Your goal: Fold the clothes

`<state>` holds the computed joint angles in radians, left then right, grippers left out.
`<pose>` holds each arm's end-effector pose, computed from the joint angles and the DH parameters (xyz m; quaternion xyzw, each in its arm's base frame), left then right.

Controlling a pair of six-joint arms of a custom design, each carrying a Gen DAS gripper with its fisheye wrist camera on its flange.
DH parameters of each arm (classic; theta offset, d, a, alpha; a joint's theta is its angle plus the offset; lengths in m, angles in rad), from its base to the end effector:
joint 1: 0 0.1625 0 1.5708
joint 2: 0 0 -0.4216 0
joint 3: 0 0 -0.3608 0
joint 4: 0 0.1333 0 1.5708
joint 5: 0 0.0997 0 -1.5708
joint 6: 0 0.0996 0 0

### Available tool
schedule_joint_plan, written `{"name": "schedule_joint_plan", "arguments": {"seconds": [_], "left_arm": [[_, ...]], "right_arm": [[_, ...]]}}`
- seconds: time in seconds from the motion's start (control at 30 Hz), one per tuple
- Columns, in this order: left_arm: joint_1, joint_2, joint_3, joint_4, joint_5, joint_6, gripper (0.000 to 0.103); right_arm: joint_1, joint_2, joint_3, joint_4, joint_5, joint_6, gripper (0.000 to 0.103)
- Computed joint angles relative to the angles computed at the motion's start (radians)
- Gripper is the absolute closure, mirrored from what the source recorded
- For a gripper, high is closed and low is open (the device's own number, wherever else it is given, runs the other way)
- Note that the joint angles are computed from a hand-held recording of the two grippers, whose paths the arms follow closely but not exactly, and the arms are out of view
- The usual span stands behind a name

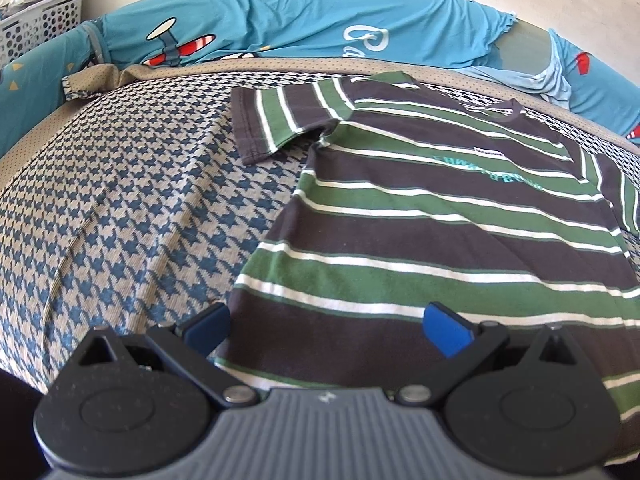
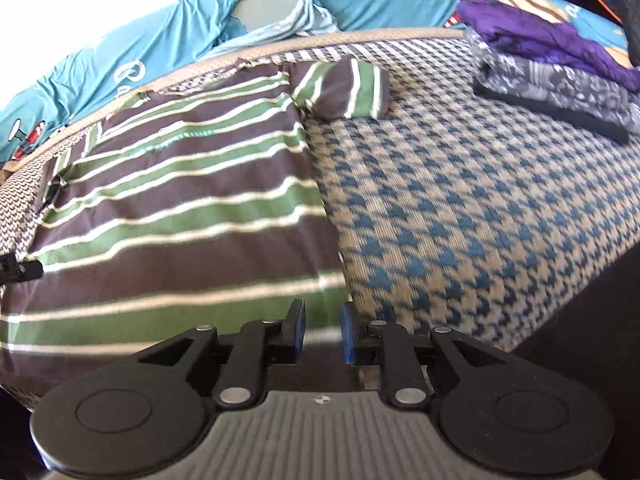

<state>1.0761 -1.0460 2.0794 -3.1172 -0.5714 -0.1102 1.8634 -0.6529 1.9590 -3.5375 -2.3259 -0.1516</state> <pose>-0.0507 -0.5512 0.2194 0.0429 0.8566 -0.3506 0.3761 0.2216 -0.5103 0.0743 0.0771 -0.8841 0.3253 0.3266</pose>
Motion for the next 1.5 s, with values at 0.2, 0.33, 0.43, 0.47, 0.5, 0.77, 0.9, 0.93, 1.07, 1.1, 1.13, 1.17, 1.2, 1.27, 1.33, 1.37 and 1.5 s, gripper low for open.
{"name": "schedule_joint_plan", "arguments": {"seconds": [0.2, 0.33, 0.43, 0.47, 0.5, 0.77, 0.9, 0.93, 1.07, 1.1, 1.13, 1.17, 1.2, 1.27, 1.33, 1.37, 1.5], "left_arm": [[0.009, 0.028, -0.043, -0.009, -0.033, 0.040, 0.000], [0.014, 0.061, -0.087, -0.041, -0.041, 0.104, 0.000], [0.020, 0.077, -0.122, -0.038, -0.053, 0.140, 0.000], [0.023, 0.083, -0.134, -0.029, -0.060, 0.145, 0.000], [0.025, 0.089, -0.146, -0.019, -0.066, 0.151, 0.000], [0.043, 0.139, -0.228, -0.006, -0.091, 0.258, 0.000], [0.051, 0.162, -0.259, -0.004, -0.094, 0.318, 0.000], [0.054, 0.165, -0.264, 0.004, -0.094, 0.321, 0.000], [0.065, 0.174, -0.289, 0.100, -0.067, 0.279, 0.000], [0.069, 0.172, -0.290, 0.101, -0.076, 0.274, 0.000], [0.071, 0.170, -0.293, 0.114, -0.083, 0.264, 0.000], [0.073, 0.169, -0.299, 0.128, -0.087, 0.264, 0.000], [0.074, 0.169, -0.306, 0.141, -0.091, 0.266, 0.000], [0.078, 0.168, -0.321, 0.176, -0.101, 0.263, 0.000], [0.082, 0.163, -0.338, 0.222, -0.114, 0.250, 0.000], [0.084, 0.159, -0.346, 0.247, -0.122, 0.245, 0.000], [0.084, 0.155, -0.367, 0.251, -0.160, 0.319, 0.000]], "right_arm": [[-0.023, -0.019, -0.087, 0.128, 0.073, -0.031, 0.075], [-0.035, -0.009, -0.155, 0.194, 0.107, -0.069, 0.072], [-0.040, 0.013, -0.209, 0.219, 0.114, -0.131, 0.070], [-0.041, 0.020, -0.228, 0.230, 0.115, -0.151, 0.069], [-0.043, 0.026, -0.245, 0.239, 0.117, -0.168, 0.069], [-0.077, 0.056, -0.384, 0.287, 0.133, -0.173, 0.063], [-0.095, 0.073, -0.452, 0.292, 0.126, -0.154, 0.059], [-0.100, 0.077, -0.471, 0.298, 0.126, -0.150, 0.057], [-0.118, 0.108, -0.547, 0.297, 0.106, -0.140, 0.053], [-0.122, 0.117, -0.566, 0.293, 0.101, -0.140, 0.051], [-0.126, 0.126, -0.586, 0.290, 0.095, -0.141, 0.049], [-0.130, 0.136, -0.605, 0.286, 0.088, -0.140, 0.049], [-0.133, 0.145, -0.622, 0.285, 0.082, -0.139, 0.048], [-0.141, 0.159, -0.656, 0.288, 0.076, -0.134, 0.048], [-0.149, 0.173, -0.684, 0.282, 0.074, -0.127, 0.046], [-0.152, 0.180, -0.698, 0.279, 0.074, -0.124, 0.045], [-0.164, 0.211, -0.753, 0.253, 0.077, -0.139, 0.042]]}}
